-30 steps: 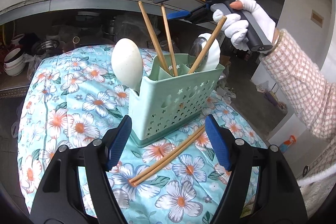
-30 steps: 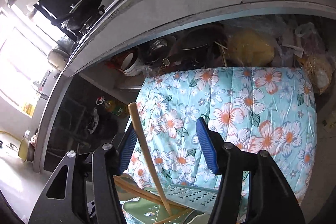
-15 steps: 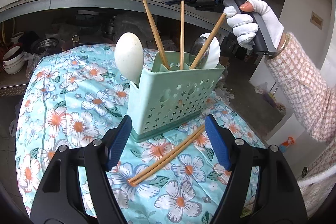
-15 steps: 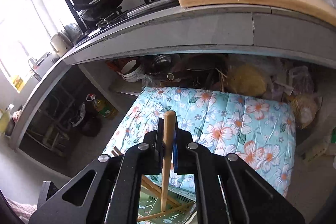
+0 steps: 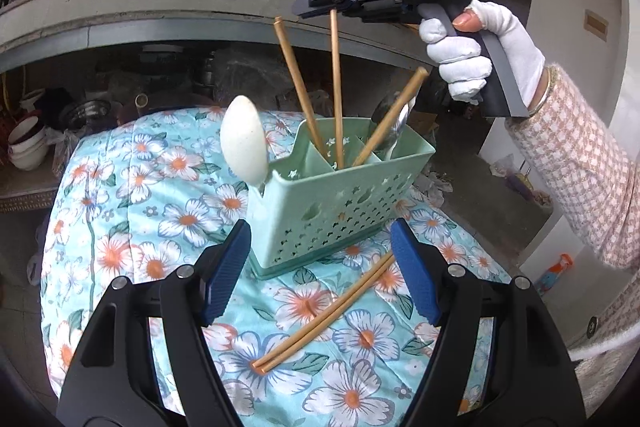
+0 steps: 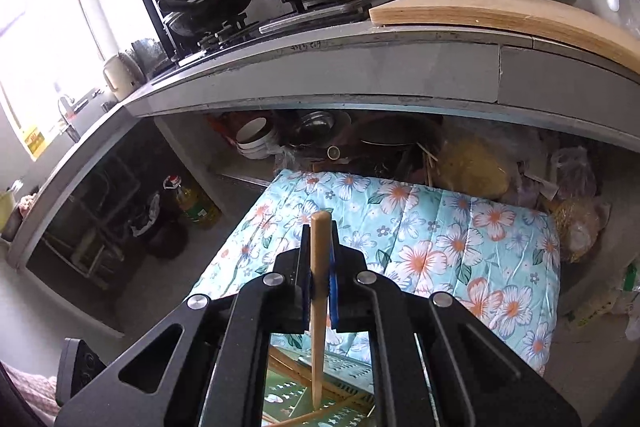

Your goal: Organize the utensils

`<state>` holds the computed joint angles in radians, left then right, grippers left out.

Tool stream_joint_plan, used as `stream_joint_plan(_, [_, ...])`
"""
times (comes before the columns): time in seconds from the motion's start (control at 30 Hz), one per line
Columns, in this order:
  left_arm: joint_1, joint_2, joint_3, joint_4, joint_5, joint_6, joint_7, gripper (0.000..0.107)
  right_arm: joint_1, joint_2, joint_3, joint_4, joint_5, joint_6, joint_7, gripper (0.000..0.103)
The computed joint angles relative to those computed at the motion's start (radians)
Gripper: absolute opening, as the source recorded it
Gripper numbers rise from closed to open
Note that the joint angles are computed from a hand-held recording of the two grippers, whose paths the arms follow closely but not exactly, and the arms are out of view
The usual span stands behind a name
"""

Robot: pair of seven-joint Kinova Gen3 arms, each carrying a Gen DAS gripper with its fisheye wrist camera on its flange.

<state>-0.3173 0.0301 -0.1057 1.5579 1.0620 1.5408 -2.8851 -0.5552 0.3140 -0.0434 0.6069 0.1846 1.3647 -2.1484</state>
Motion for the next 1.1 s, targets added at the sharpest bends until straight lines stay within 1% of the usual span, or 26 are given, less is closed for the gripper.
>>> stream_joint_plan(0.13, [0.026,-0.024,0.011,0.032,0.021,-0.061,-0.076,0.068,0.015,0.006,-0.003,0.008,-0.020,-0.001,-0.004,0.007])
stream_joint_plan(0.27, [0.069,-0.058,0.020,0.085,0.060,-0.158,-0.207,0.068,0.031,-0.007,-0.005,0.037,-0.035,-0.027,-0.012,0.006])
stream_joint_plan(0.43, [0.138,-0.087,0.034,0.125,0.057,-0.271,-0.326,0.056,0.056,-0.018,-0.012,0.068,-0.058,-0.051,-0.015,0.006])
stream_joint_plan(0.47, [0.163,-0.091,0.026,0.132,0.049,-0.293,-0.342,0.052,0.065,-0.021,-0.015,0.080,-0.069,-0.060,-0.014,0.006])
stream_joint_plan(0.5, [0.173,-0.101,0.037,0.150,0.047,-0.331,-0.364,0.050,0.073,-0.023,-0.022,0.090,-0.073,-0.066,-0.018,0.006])
stream_joint_plan(0.53, [0.176,-0.112,0.052,0.169,0.047,-0.372,-0.390,0.049,0.063,-0.028,-0.011,0.102,-0.061,-0.074,-0.033,0.006])
stream_joint_plan(0.57, [0.196,-0.120,0.049,0.185,0.048,-0.410,-0.411,0.044,0.058,-0.043,-0.003,0.123,-0.045,-0.098,-0.050,0.006])
stream_joint_plan(0.6, [0.203,-0.125,0.049,0.199,0.057,-0.432,-0.432,0.043,0.062,-0.065,-0.003,0.154,-0.033,-0.138,-0.064,0.006])
stream_joint_plan(0.63, [0.215,-0.123,0.038,0.205,0.068,-0.438,-0.451,0.043,0.071,-0.087,-0.003,0.178,-0.028,-0.175,-0.075,0.006])
stream_joint_plan(0.67, [0.220,-0.118,0.031,0.203,0.069,-0.429,-0.462,0.042,0.099,-0.099,-0.020,0.184,-0.039,-0.195,-0.079,0.006])
stream_joint_plan(0.73, [0.224,-0.114,0.024,0.198,0.066,-0.414,-0.473,0.040,0.107,-0.094,-0.017,0.171,-0.054,-0.187,-0.072,0.006])
stream_joint_plan(0.8, [0.225,-0.116,0.020,0.204,0.069,-0.412,-0.487,0.040,0.082,-0.069,-0.019,0.127,-0.020,-0.130,-0.060,0.006])
stream_joint_plan(0.87, [0.223,-0.118,0.014,0.206,0.068,-0.404,-0.486,0.040,0.028,-0.064,-0.012,0.118,0.053,-0.102,-0.061,0.006])
stream_joint_plan(0.97, [0.224,-0.121,0.015,0.208,0.072,-0.409,-0.483,0.040,-0.039,-0.082,-0.010,0.157,0.153,-0.116,-0.064,0.007])
stream_joint_plan(1.1, [0.227,-0.123,0.015,0.205,0.065,-0.414,-0.478,0.040,-0.083,-0.095,-0.029,0.184,0.213,-0.114,-0.039,0.007])
